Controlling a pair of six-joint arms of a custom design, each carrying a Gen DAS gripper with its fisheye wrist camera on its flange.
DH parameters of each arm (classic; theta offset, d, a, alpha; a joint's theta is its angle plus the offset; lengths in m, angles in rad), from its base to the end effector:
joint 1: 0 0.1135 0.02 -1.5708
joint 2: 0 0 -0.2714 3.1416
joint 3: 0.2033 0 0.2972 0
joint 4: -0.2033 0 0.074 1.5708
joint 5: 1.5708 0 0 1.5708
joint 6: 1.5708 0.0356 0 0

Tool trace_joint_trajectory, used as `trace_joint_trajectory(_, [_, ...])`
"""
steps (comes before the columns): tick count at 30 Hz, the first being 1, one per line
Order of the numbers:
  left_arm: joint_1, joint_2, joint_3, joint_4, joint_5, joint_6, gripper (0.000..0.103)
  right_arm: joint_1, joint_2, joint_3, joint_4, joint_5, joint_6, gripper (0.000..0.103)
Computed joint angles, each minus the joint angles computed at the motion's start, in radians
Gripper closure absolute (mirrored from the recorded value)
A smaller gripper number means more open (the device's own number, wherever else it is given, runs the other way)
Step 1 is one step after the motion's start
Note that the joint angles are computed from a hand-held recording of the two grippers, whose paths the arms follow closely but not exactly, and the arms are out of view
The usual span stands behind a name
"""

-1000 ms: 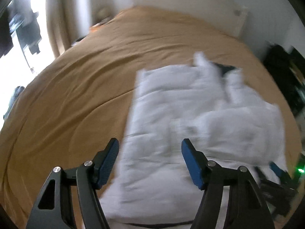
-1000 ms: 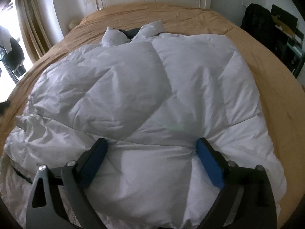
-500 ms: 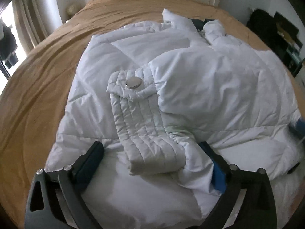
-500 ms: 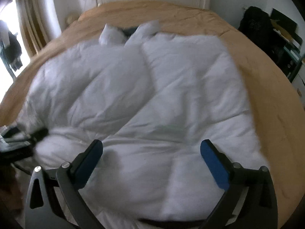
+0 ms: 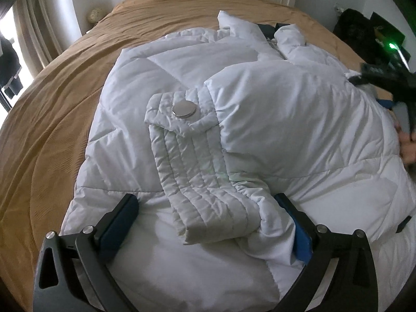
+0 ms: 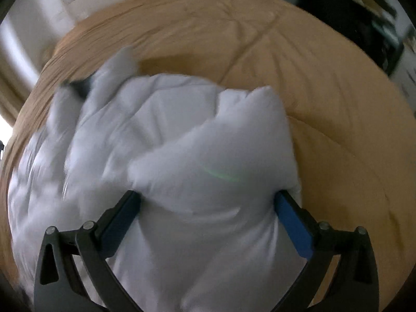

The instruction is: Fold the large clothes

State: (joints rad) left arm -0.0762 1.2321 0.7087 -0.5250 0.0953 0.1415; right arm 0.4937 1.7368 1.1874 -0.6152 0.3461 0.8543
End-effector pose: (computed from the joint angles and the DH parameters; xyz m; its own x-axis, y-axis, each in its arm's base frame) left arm 0.2655 -0.0237 0.1811 -0.8381 0.2048 -0.5056 0.2438 0.9698 -0.0113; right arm 0.3464 0.1727 0.1816 -0.7784 0.3867 -0.4945 0.3948 0.9140 0.0933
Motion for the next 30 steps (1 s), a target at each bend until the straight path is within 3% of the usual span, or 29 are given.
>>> trace_joint_trajectory(6, [0.013, 0.016, 0.005, 0.005, 0.021, 0.02, 0.0, -0.035, 0.122, 0.192, -0.164, 0.043, -0.001, 0.0])
trace_joint_trajectory(10, [0.008, 0.017, -0.003, 0.024, 0.016, 0.014, 0.0, 0.039, -0.022, 0.116, -0.155, 0.085, 0.038, 0.002])
trace_joint_trajectory(15, [0.001, 0.017, -0.002, 0.022, 0.008, 0.014, 0.0, 0.27, -0.193, -0.032, -0.211, 0.136, 0.147, 0.001])
trace_joint_trajectory(20, [-0.005, 0.014, 0.009, 0.006, -0.004, -0.001, 0.0, 0.456, -0.197, -0.152, -0.267, 0.171, 0.3, 0.001])
trace_joint_trajectory(25, [-0.008, -0.054, 0.072, -0.1, -0.022, -0.069, 0.006, 0.482, -0.207, -0.243, -0.153, 0.203, 0.299, 0.0])
trace_joint_trajectory(28, [-0.046, -0.069, 0.127, -0.093, -0.024, -0.113, 0.005, 0.474, -0.201, -0.245, -0.139, 0.202, 0.292, 0.0])
trace_joint_trajectory(30, [-0.115, -0.008, 0.177, -0.068, -0.076, -0.138, 0.005, 0.465, -0.196, -0.24, -0.132, 0.202, 0.279, 0.0])
